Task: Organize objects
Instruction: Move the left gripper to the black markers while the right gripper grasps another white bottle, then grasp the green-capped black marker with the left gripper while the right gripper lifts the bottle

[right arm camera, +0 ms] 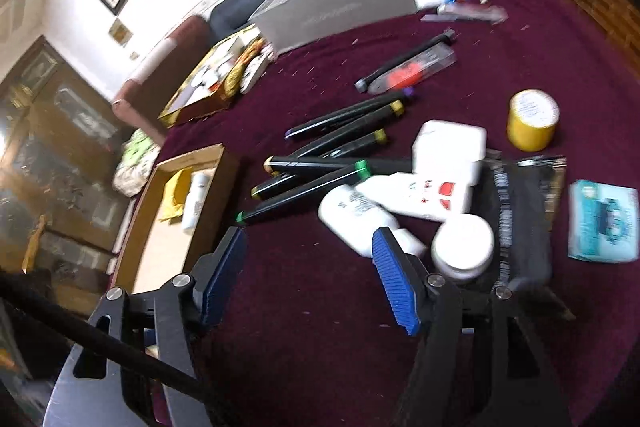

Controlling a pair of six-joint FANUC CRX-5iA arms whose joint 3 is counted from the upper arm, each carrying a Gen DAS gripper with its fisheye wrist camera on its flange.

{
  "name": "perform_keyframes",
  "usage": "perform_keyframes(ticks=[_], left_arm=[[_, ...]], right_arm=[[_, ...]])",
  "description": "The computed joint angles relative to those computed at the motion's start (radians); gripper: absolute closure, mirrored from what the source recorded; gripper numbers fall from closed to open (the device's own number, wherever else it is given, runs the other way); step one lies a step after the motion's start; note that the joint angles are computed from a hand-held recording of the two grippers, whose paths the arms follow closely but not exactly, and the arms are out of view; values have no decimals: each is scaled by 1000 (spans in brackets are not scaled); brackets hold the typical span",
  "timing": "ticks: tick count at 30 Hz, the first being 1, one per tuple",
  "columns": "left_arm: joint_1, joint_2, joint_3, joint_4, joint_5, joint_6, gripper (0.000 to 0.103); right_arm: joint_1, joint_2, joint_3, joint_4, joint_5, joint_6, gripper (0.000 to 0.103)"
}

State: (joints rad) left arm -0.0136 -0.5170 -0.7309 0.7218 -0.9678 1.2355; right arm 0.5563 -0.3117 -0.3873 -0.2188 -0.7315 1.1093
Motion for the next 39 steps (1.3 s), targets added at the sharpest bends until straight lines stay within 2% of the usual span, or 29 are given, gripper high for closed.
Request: perform_keyframes(ticks=[3,6,9,12,14,17,18,21,23,24,26,27,28,29,30,33,36,39], left_arm=[[-7,-9,4,-43,2,37,46],[30,-36,5,-65,-10,58,46],[66,-58,-2,-72,-11,57,46],[85,-64,-5,-73,-14,34,46],[90,-59,-2,-72,-14,15,46],[79,-43,25,-105,-4,4,46],[74,-36,38,-122,1,8,46],[60,-12,64,-155,19,17,46],[41,20,88,-172,35,13,46],[26,38,105,-192,44,16,46],[-30,95,170,-283,66,43,46],[-58,125,203,-323,73,47,46],[-82,157,233,-358,78,48,46],[-108,190,267,-407,85,69,46],[-134,215,297,-464,92,107,46],[-195,312,387,-580,91,164,46],[-243,402,471,-696,78,233,46],[-279,485,544,-787,56,283,46]], right_arm=[[-11,58,30,-8,-1,26,38],[63,88,2,194,17,-93,38],[103,120,16,256,-19,-83,37],[167,134,-6,387,-41,-146,36],[177,139,4,379,-60,-126,36],[138,144,69,209,-112,33,37],[143,144,69,228,-120,16,37],[185,145,11,400,-97,-119,36],[182,161,16,405,-98,-128,37],[176,172,26,388,-109,-118,40],[192,192,12,451,-129,-157,41],[187,204,13,444,-136,-158,48],[172,204,8,412,-125,-156,51],[167,184,-16,421,-89,-174,62],[148,171,-17,378,-71,-155,70],[73,114,-37,225,1,-100,71],[31,72,-65,152,35,-68,71],[-56,54,-58,-32,48,76,71]])
